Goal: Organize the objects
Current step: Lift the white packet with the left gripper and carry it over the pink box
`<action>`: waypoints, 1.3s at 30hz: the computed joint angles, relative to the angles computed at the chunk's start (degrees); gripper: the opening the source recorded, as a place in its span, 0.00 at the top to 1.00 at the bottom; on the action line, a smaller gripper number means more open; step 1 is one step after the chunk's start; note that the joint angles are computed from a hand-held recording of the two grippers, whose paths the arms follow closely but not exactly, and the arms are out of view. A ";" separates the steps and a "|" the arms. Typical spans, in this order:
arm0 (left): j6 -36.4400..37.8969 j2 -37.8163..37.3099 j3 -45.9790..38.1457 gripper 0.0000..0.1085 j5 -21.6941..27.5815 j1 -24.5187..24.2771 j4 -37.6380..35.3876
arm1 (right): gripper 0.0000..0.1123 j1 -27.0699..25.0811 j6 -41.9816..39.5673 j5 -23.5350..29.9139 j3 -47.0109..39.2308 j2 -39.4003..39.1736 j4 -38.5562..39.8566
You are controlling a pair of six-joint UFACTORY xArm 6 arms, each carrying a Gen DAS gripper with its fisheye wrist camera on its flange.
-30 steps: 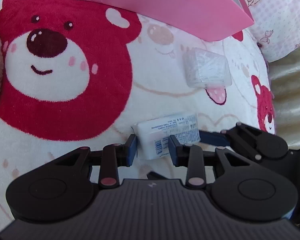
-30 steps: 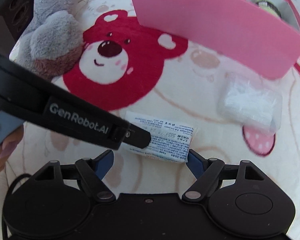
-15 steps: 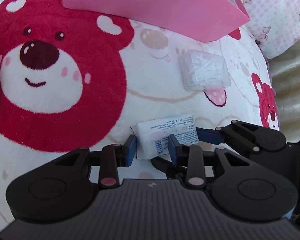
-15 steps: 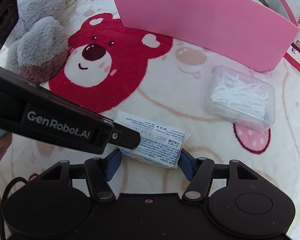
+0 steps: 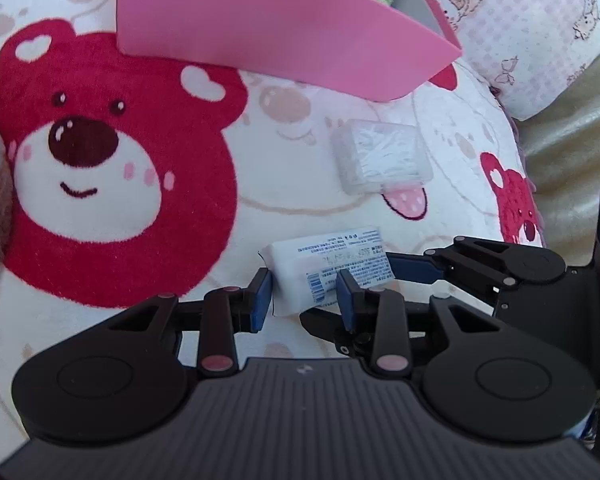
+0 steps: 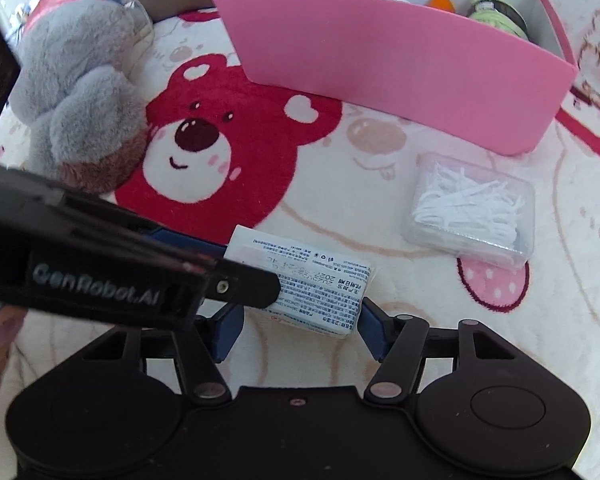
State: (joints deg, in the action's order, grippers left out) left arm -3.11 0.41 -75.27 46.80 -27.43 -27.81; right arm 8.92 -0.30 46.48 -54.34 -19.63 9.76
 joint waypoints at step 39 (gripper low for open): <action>3.39 -5.07 -14.26 0.67 8.64 2.07 4.91 | 0.29 5.33 10.65 -2.29 -9.49 -6.35 -10.89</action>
State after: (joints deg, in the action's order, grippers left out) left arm 0.29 -4.65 -89.52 55.44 -25.36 -22.91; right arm 14.24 10.36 44.18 -63.84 -25.98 -1.13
